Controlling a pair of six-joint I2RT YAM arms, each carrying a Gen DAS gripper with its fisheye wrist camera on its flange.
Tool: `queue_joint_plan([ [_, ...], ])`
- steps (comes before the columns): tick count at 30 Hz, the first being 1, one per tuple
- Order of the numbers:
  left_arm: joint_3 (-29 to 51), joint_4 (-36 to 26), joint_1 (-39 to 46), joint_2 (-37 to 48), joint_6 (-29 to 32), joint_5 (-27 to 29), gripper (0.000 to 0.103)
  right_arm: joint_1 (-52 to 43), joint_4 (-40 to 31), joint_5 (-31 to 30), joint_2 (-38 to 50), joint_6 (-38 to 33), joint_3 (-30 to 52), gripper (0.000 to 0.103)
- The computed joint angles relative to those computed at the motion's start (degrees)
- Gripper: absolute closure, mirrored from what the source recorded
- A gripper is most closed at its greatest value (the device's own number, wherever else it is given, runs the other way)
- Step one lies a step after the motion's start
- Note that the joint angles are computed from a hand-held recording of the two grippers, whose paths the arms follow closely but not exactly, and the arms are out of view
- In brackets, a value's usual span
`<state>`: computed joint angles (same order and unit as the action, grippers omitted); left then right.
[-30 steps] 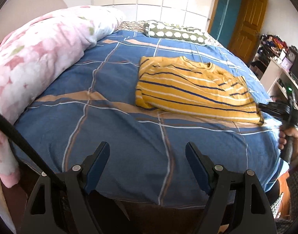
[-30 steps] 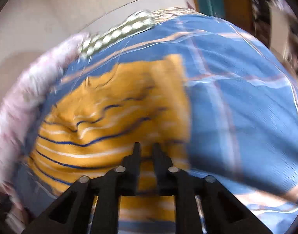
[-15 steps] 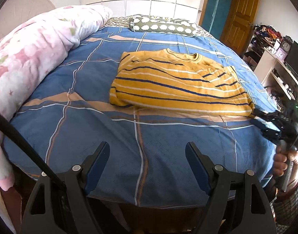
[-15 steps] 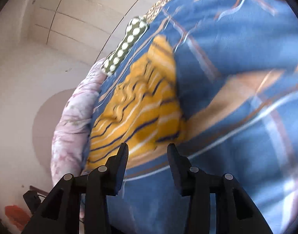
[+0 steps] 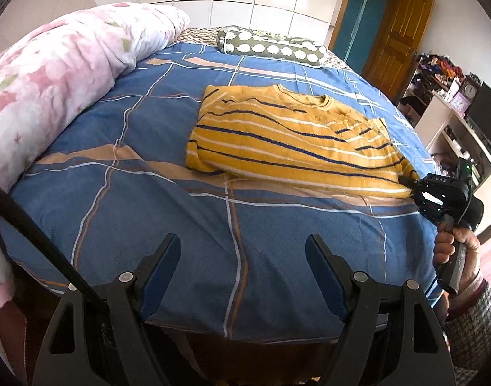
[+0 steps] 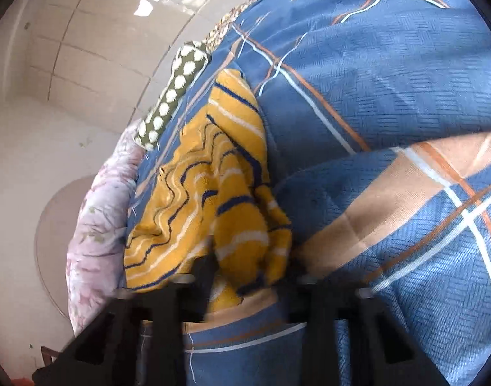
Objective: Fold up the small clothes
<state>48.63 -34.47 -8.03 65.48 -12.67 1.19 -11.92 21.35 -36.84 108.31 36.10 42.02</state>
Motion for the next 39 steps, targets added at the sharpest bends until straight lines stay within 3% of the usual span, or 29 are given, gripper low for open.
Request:
queue_joint_plan([
  [5,-2.61,1.66,6.62,-3.34,1.93,4.93,0.024,9.78,-15.73,16.70,-11.54,-9.52,7.33,0.090],
  [8,-4.06,2.30,13.57,-5.11,3.72,9.56,0.024,20.46,-24.58,25.14,-12.15,-14.51,18.21,0.090],
  [11,-5.21,1.93,21.23,-6.14,5.60,14.05,0.024,31.48,-31.30,28.98,-4.85,-17.46,32.22,0.090],
  [15,-6.07,1.69,30.18,-6.21,8.12,17.94,0.024,42.22,-40.52,29.86,11.90,-19.53,52.54,0.090],
  [18,-6.58,1.58,36.01,-5.60,9.65,21.08,0.024,46.90,-49.28,32.36,25.43,-22.60,68.35,0.090],
  [20,-6.85,1.59,38.65,-5.15,10.81,22.77,0.024,48.09,-52.48,34.91,30.22,-23.30,73.79,0.090],
  [24,-7.37,2.27,40.08,-4.41,12.23,23.48,0.024,47.13,-52.32,33.20,29.65,-21.53,73.17,0.090],
  [30,-8.30,3.19,39.71,-5.47,12.86,24.87,0.024,48.74,-48.87,33.36,21.79,-23.25,65.82,0.091],
  [36,-7.77,3.01,36.61,-5.23,11.78,22.67,0.024,50.11,-57.88,32.83,33.40,-25.61,78.90,0.090],
  [39,-7.53,2.75,35.31,-5.40,11.64,21.13,0.024,47.79,-52.99,27.26,30.17,-24.07,72.67,0.086],
])
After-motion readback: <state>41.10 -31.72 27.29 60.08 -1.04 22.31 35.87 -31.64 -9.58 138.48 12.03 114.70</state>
